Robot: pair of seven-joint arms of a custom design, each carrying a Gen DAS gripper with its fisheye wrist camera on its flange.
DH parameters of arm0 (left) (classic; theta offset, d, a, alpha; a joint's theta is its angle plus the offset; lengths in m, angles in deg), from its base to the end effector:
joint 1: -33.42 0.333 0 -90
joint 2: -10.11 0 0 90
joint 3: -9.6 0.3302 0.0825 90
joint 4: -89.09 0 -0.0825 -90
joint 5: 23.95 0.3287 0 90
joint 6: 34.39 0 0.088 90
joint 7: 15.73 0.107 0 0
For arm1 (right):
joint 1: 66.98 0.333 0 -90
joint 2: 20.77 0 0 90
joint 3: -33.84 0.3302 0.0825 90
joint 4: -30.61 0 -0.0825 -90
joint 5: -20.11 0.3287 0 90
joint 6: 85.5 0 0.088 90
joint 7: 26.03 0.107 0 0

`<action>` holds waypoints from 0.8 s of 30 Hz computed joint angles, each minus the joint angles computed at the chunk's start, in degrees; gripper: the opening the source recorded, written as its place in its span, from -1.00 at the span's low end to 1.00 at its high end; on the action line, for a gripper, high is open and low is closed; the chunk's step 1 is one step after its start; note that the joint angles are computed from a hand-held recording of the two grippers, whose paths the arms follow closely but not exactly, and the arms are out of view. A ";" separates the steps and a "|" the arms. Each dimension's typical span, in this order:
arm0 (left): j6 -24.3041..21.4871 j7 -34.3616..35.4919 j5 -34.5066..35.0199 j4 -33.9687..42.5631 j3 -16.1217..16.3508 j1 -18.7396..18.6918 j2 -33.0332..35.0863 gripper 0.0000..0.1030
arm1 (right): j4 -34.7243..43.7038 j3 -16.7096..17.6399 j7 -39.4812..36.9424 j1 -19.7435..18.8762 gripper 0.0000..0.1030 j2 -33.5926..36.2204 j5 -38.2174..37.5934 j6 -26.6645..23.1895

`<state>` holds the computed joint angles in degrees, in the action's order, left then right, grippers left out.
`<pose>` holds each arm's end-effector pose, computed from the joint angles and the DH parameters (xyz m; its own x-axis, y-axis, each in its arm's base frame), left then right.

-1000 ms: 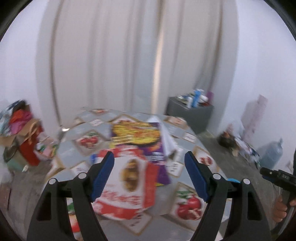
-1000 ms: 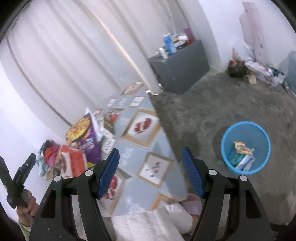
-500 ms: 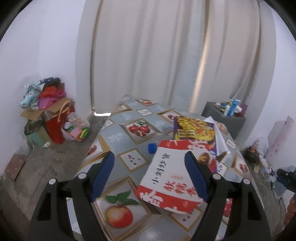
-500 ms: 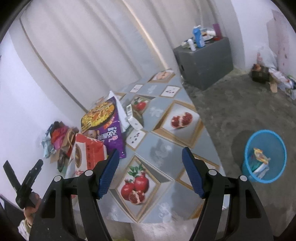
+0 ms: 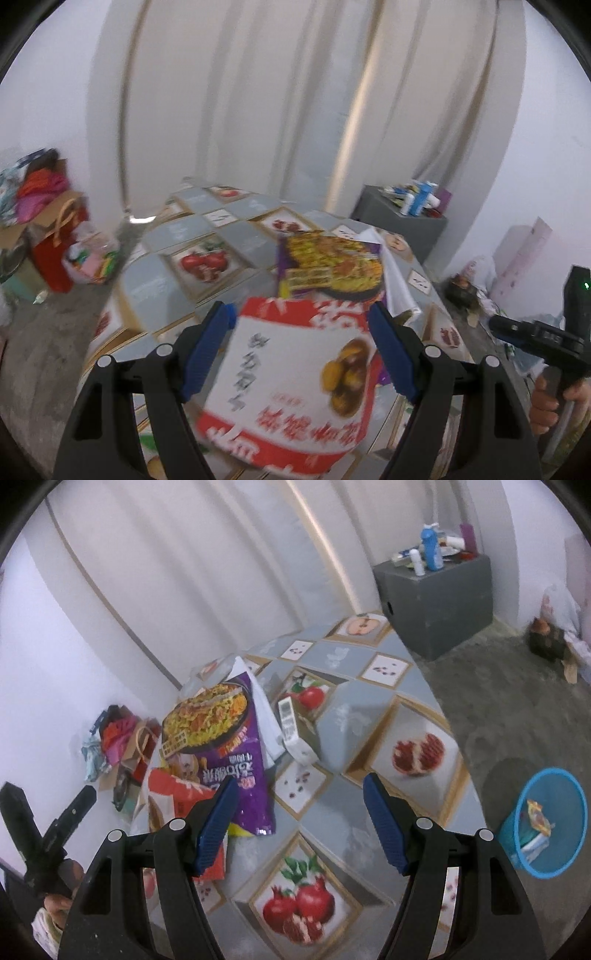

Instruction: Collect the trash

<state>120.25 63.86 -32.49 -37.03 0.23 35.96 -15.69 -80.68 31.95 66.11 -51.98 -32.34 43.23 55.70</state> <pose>0.4045 -0.0626 0.6945 0.0325 -0.9749 0.2201 -0.5944 -0.1959 -0.7799 0.4772 0.1085 0.6768 0.1144 -0.9025 -0.4152 -0.7947 0.1676 -0.5835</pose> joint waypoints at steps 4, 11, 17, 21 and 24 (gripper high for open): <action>-0.13 0.73 0.39 4.40 -0.29 -0.66 4.83 0.48 | 4.17 0.35 -0.70 0.01 0.29 3.81 0.78 -0.82; -2.18 3.15 -0.69 13.09 1.83 -1.79 13.01 0.48 | 10.03 1.82 -3.79 -1.13 0.28 8.58 2.51 -1.50; -6.78 3.36 -2.69 19.64 3.71 -0.99 18.82 0.47 | 13.05 2.99 -6.85 -2.21 0.16 11.14 6.96 -2.87; -6.57 3.31 -4.20 18.61 4.16 -0.69 18.22 0.47 | 14.21 3.88 -9.68 -2.39 0.09 12.19 10.37 -4.69; -6.51 5.25 -6.14 16.42 4.31 -1.09 16.26 0.47 | 14.63 4.36 -10.42 -2.52 0.05 12.59 12.13 -6.16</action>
